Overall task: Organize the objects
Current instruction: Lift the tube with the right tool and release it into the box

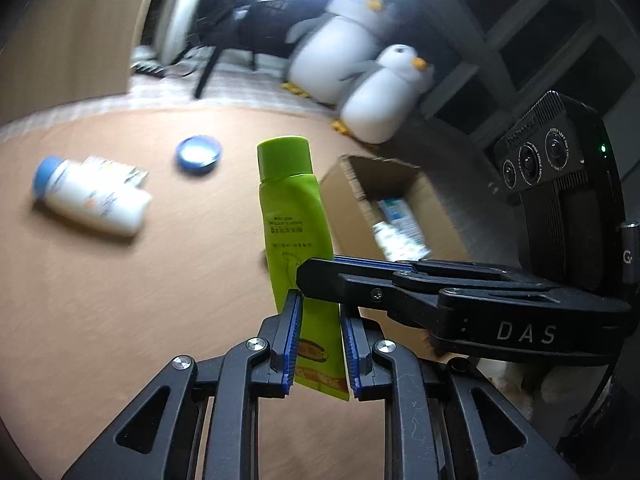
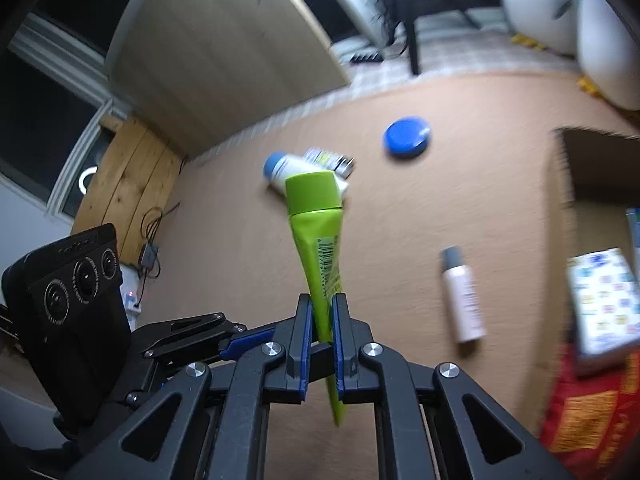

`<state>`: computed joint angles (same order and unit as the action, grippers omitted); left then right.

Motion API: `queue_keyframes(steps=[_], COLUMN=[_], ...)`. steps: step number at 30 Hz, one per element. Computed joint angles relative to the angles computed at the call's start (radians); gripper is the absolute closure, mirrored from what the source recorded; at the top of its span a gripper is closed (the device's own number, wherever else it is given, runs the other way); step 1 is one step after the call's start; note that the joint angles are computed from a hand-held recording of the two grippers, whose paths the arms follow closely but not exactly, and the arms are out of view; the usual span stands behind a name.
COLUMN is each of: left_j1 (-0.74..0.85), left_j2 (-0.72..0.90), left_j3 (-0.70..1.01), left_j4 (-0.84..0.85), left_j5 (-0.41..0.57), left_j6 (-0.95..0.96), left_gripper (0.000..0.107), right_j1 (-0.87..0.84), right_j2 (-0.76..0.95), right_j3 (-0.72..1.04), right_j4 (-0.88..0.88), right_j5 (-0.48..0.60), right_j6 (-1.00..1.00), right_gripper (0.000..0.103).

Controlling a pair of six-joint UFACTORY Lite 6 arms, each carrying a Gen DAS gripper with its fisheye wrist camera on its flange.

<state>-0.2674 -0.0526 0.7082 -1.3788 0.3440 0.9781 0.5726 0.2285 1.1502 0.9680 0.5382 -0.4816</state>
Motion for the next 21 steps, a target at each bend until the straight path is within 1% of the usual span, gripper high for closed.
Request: queue_keyframes(steps=[2, 5, 9, 11, 13, 14, 16, 18, 19, 20, 21], left_j1=[-0.064, -0.144, -0.24, -0.284, -0.297, -0.306, -0.324, -0.327, -0.326, -0.325, -0.322], left_j2=[0.08, 0.193, 0.35, 0.441, 0.516, 0.557, 0.626, 0.676, 0.687, 0.69, 0.685], left_j3=[0.101, 0.249, 0.462, 0.589, 0.687, 0.74, 0.831, 0.888, 0.894, 0.893, 0.881], left_j4=[0.01, 0.057, 0.151, 0.269, 0.287, 0.329, 0.456, 0.554, 0.564, 0.592, 0.588], left_j5=[-0.026, -0.04, -0.051, -0.06, -0.031, -0.026, -0.023, -0.009, -0.011, -0.018, -0.023], left_j6=[-0.03, -0.099, -0.217, -0.337, -0.365, -0.413, -0.539, -0.646, -0.661, -0.689, -0.687], left_gripper=[0.087, 0.087, 0.087, 0.087, 0.085, 0.085, 0.084, 0.078, 0.074, 0.071, 0.069], right_j1=[-0.049, -0.14, -0.277, -0.336, -0.411, -0.442, -0.463, -0.491, -0.51, -0.516, -0.515], right_j2=[-0.054, -0.13, -0.246, -0.277, -0.295, -0.296, -0.299, -0.302, -0.305, -0.303, -0.309], right_j3=[-0.032, -0.074, -0.133, -0.145, -0.152, -0.15, -0.143, -0.15, -0.155, -0.153, -0.151], right_j4=[-0.019, -0.059, -0.139, -0.178, -0.193, -0.184, -0.246, -0.236, -0.236, -0.246, -0.276], right_j5=[0.012, 0.047, 0.1, 0.122, 0.149, 0.17, 0.164, 0.162, 0.161, 0.167, 0.164], right_j6=[0.004, 0.02, 0.039, 0.044, 0.024, 0.0, 0.014, -0.004, -0.011, -0.012, 0.003], right_gripper=[0.094, 0.094, 0.094, 0.094, 0.094, 0.094, 0.094, 0.092, 0.092, 0.083, 0.069])
